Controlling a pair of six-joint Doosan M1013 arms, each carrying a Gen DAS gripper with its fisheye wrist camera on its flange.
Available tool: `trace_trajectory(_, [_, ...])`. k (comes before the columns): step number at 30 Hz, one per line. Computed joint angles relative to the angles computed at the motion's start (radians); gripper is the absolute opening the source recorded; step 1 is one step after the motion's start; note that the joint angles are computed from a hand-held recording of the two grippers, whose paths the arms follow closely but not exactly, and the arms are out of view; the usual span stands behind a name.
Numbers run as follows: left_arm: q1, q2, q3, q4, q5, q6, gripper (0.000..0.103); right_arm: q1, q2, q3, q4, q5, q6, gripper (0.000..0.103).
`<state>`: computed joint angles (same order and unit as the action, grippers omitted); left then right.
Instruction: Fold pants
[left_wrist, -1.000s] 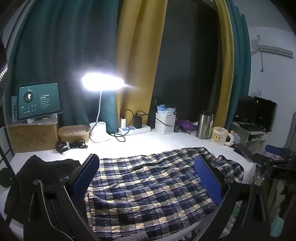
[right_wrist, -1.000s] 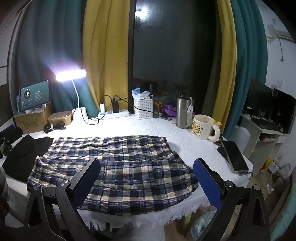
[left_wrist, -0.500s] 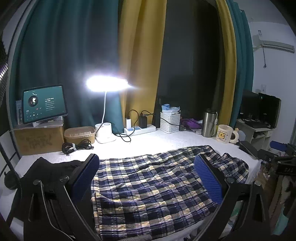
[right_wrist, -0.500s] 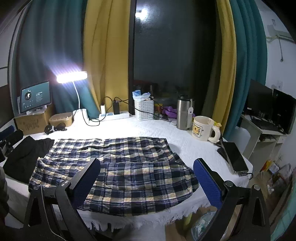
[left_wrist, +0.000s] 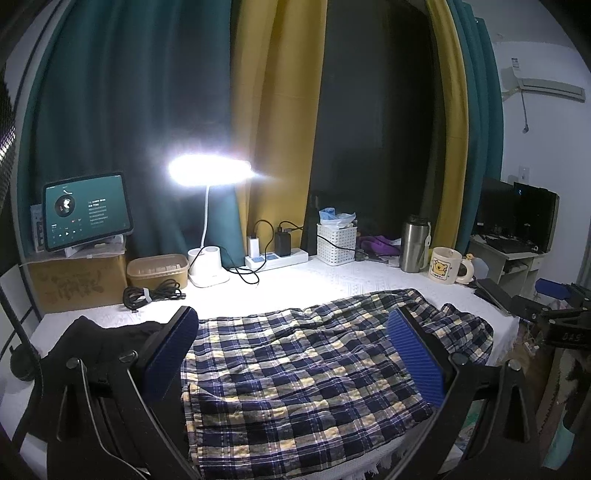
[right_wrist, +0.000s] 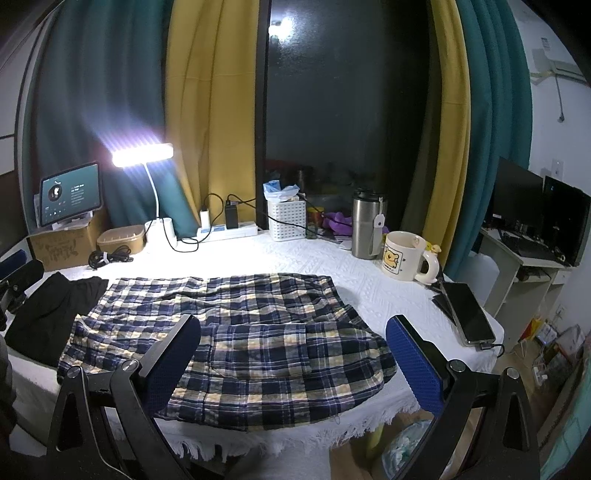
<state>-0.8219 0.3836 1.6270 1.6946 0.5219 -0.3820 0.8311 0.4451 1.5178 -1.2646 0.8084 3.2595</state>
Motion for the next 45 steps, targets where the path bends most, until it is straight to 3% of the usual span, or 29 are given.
trace_trajectory(45, [-0.009, -0.004, -0.004, -0.012, 0.007, 0.024, 0.101, 0.000, -0.004, 0.005, -0.006, -0.002, 0.009, 0.101])
